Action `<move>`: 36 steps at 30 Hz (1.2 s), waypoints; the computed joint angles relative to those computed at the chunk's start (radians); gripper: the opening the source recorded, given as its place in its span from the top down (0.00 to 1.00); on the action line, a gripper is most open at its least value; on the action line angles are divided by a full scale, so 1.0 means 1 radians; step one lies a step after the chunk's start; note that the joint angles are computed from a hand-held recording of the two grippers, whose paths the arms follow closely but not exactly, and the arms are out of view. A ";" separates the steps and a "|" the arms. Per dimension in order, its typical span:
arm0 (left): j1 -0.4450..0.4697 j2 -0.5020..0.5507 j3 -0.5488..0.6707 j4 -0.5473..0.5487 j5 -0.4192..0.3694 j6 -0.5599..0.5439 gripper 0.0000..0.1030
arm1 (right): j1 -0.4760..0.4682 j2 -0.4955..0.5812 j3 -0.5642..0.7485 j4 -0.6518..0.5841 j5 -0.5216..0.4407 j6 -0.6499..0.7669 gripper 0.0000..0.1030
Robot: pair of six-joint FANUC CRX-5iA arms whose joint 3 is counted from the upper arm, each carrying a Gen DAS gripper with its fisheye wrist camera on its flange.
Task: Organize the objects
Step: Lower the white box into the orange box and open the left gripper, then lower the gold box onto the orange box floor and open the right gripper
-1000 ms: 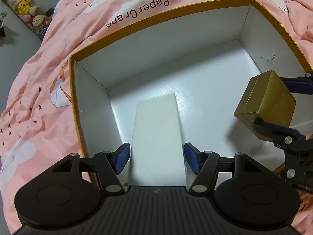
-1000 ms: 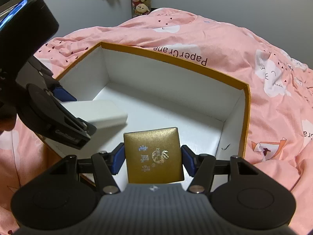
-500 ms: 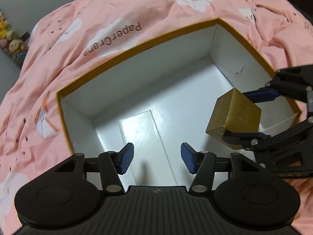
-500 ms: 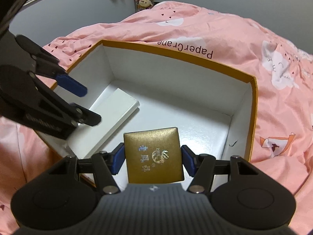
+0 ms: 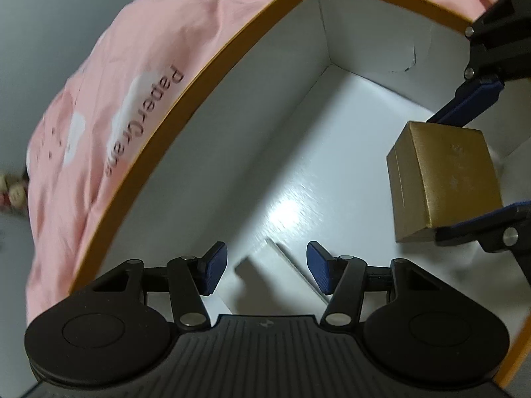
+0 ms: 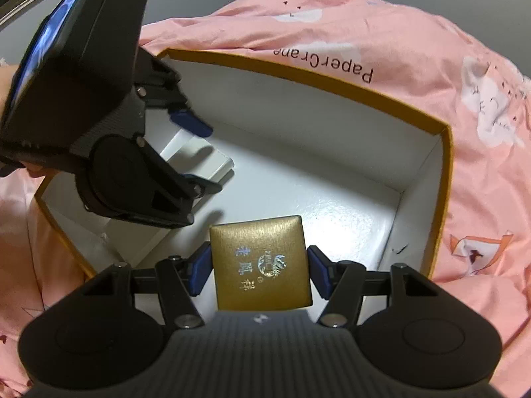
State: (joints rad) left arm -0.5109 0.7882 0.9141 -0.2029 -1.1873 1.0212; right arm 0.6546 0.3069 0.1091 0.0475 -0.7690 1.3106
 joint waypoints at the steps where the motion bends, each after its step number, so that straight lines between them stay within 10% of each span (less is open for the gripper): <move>1: 0.000 0.012 0.015 0.002 -0.006 -0.019 0.36 | -0.004 0.008 0.010 -0.010 -0.008 0.002 0.40; 14: -0.036 0.062 0.112 -0.157 -0.156 -0.001 0.56 | -0.013 0.047 0.049 -0.050 -0.032 0.035 0.40; 24: -0.031 0.001 0.013 -0.175 -0.091 0.055 0.56 | -0.012 0.050 0.052 -0.041 -0.036 0.033 0.39; 36: 0.063 -0.175 -0.193 0.075 0.058 0.172 0.56 | 0.008 0.121 0.182 -0.029 -0.087 0.066 0.39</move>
State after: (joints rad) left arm -0.4484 0.6134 0.7209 -0.1274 -1.1296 1.1936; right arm 0.6628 0.4275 0.2911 0.0181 -0.8564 1.3762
